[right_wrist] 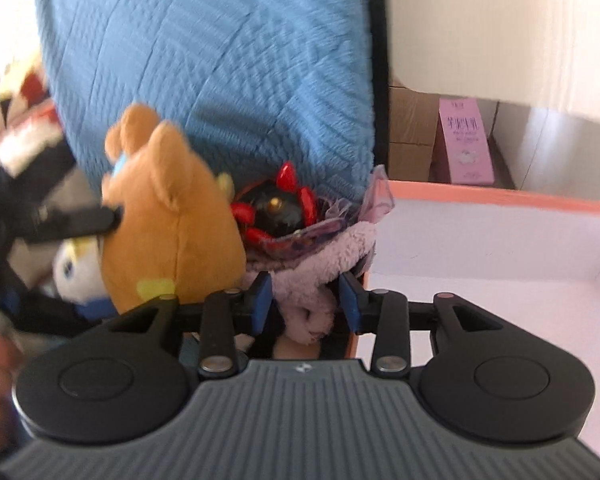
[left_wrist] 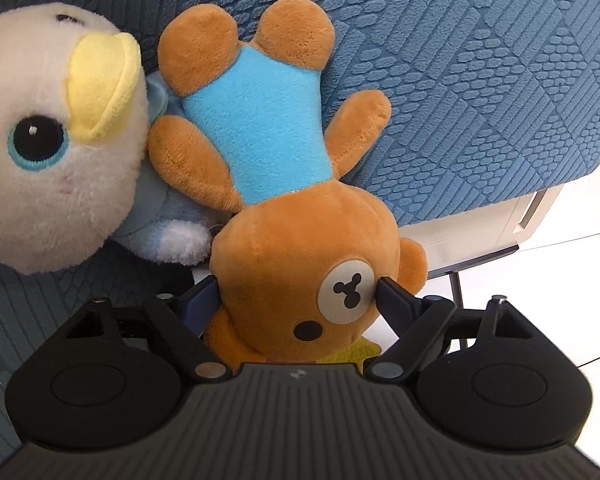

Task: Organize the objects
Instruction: 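Close the left tool on the brown bear's head while the right tool grasps the pink plush, then lift the brown bear with the left tool while the right tool pulls the pink plush free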

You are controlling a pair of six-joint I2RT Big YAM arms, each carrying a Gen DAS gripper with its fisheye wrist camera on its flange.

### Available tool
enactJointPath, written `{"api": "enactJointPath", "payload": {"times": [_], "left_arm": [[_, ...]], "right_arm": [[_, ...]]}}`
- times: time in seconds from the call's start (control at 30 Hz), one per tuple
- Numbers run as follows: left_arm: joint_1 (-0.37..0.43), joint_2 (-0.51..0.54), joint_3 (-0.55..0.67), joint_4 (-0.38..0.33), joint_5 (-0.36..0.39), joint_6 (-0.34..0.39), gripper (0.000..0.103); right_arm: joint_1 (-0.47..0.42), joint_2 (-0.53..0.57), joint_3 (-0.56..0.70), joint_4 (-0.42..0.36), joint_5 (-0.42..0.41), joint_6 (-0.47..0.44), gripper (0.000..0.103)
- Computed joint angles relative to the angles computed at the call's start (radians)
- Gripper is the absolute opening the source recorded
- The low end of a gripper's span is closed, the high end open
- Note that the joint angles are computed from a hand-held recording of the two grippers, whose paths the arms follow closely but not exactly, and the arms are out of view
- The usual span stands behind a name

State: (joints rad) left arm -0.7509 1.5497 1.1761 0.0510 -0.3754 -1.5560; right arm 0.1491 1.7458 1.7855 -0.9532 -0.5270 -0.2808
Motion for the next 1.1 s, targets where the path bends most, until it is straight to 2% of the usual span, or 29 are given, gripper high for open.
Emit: {"api": "enactJointPath", "payload": {"times": [0.17,0.2,0.33,0.53,0.6,0.87,1.03,1.1], "left_arm": [[0.002,0.003,0.007,-0.005,-0.006,-0.004,0.077],[0.001,0.002,0.008,-0.007,-0.010,-0.002,0.076],[-0.005,0.001,0.022,-0.033,-0.026,0.009,0.069],[-0.026,-0.009,0.045,-0.090,-0.052,0.032,0.061],[-0.035,-0.015,0.066,-0.152,-0.062,0.026,0.059],[-0.127,-0.067,0.097,-0.341,-0.186,0.031,0.057],[-0.204,-0.087,0.147,-0.570,-0.272,0.006,0.056],[-0.230,-0.083,0.182,-0.663,-0.304,0.020,0.055]], "right_arm": [[-0.009,0.015,-0.008,0.025,-0.054,0.215,0.035],[-0.009,0.011,-0.019,0.044,-0.054,0.235,0.035],[-0.002,-0.002,-0.042,0.082,-0.025,0.251,0.028],[-0.010,-0.025,-0.061,0.082,-0.033,0.268,0.021],[-0.010,-0.042,-0.078,0.083,-0.035,0.259,0.021],[-0.013,-0.144,-0.196,0.142,-0.023,0.160,0.019],[-0.028,-0.220,-0.262,0.112,-0.028,0.072,0.015],[-0.028,-0.252,-0.289,0.107,-0.025,0.033,0.011]]}}
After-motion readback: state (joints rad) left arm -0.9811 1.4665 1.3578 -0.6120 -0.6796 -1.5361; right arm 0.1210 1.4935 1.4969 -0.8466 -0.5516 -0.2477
